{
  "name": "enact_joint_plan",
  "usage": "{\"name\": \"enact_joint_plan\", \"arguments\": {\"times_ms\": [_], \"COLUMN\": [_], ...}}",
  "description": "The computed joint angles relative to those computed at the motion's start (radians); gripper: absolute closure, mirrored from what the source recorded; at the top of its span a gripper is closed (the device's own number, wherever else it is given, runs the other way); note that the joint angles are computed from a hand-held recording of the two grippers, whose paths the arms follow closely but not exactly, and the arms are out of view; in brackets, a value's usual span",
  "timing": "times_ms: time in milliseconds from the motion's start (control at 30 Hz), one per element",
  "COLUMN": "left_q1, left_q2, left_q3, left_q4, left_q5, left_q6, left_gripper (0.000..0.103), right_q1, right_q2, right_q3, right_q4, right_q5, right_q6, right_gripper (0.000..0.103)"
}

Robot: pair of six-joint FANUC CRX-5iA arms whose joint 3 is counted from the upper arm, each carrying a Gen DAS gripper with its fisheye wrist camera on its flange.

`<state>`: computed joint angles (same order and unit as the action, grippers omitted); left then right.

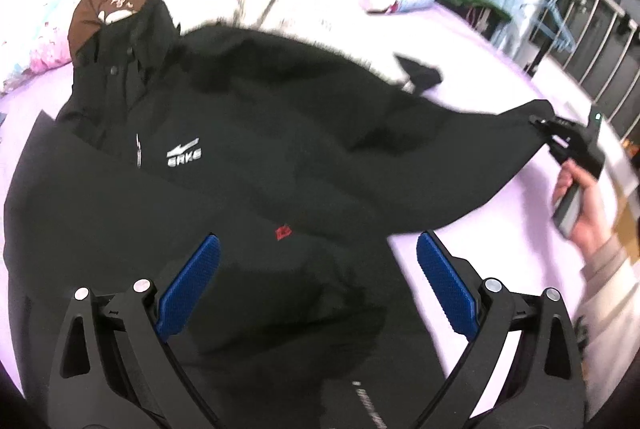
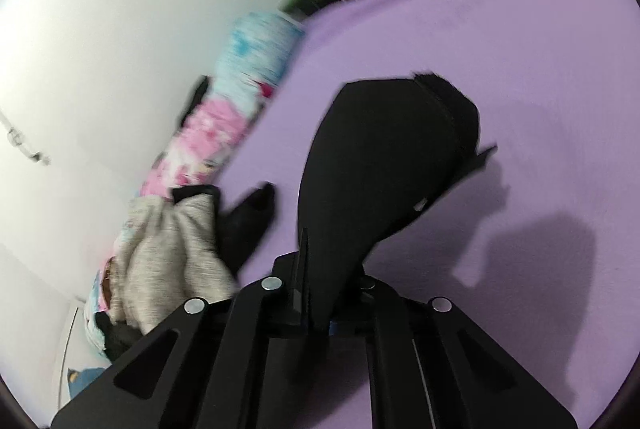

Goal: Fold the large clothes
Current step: 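Grasp the other sleeve cuff with the right tool and lift it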

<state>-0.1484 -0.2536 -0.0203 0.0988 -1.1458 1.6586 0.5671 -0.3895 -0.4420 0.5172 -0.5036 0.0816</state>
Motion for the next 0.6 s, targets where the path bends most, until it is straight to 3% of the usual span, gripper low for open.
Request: {"name": "enact_joint_plan", "arguments": {"times_ms": [67, 200, 300, 433, 600], "left_q1": [0.024, 0.061, 0.099, 0.138, 0.158], "left_q2": [-0.013, -0.029, -0.032, -0.035, 0.000], "left_q3": [0.021, 0.072, 0.127, 0.194, 0.330], "left_q4": [0.062, 0.168, 0.262, 0.388, 0.471], "left_q5": [-0.012, -0.049, -0.087, -0.137, -0.223], "left_q6": [-0.017, -0.045, -0.065, -0.056, -0.020], "left_gripper": [0.008, 0.008, 0.008, 0.008, 0.008], "right_q1": [0.079, 0.260, 0.418, 0.580, 0.740], "right_q2": [-0.018, -0.020, -0.006, 0.048, 0.180], "right_q3": [0.011, 0.067, 0.120, 0.190, 0.307], "right_q4": [0.158, 0.400, 0.522, 0.616, 0.735], "right_q5": [-0.066, -0.231, -0.403, -0.560, -0.746], "right_q6": [-0.087, -0.129, -0.147, -0.170, -0.026], "right_gripper": [0.098, 0.099, 0.099, 0.099, 0.099]}}
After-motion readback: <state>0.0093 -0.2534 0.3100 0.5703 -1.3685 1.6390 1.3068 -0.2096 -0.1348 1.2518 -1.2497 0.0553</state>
